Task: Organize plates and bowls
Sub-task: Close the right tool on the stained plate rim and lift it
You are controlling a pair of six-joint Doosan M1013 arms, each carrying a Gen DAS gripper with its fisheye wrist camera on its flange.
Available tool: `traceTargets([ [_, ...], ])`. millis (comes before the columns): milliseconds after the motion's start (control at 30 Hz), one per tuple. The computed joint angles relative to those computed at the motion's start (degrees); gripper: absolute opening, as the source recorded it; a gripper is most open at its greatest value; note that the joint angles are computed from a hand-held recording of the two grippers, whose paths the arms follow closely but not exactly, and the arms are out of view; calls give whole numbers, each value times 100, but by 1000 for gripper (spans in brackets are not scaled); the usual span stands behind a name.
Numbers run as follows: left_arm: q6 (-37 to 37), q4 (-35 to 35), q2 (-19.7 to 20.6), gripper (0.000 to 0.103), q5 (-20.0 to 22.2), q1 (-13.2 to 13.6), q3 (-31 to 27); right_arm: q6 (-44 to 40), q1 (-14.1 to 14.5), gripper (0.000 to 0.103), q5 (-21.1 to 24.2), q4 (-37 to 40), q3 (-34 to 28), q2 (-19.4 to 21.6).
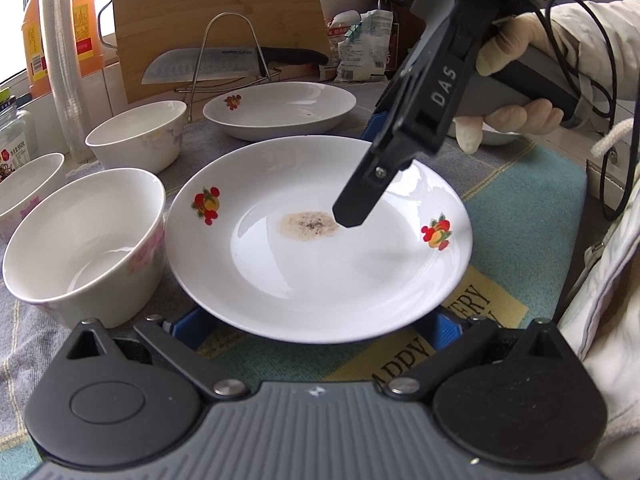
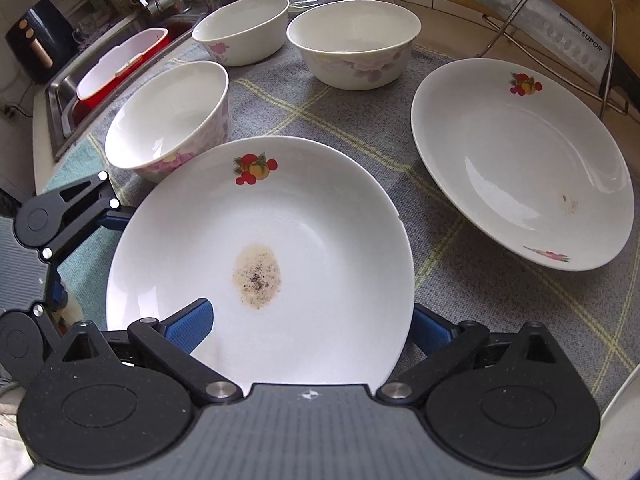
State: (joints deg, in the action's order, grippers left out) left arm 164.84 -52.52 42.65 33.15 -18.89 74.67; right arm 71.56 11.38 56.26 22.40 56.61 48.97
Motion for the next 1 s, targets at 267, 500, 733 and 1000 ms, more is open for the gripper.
traceTargets([
  [267, -27, 26, 17, 103, 19, 1, -31, 66, -204, 103, 565, 761, -368, 212],
  [500, 19, 4, 19, 103, 43, 4, -37, 62, -196, 103, 918, 897, -676, 382],
  [733, 54, -14, 20, 103, 51, 3, -40, 217, -217, 103, 1206, 897, -893, 485],
  [1000, -6, 60, 21, 103, 72, 0, -58, 299, -214, 103, 1567, 833, -1180, 623],
])
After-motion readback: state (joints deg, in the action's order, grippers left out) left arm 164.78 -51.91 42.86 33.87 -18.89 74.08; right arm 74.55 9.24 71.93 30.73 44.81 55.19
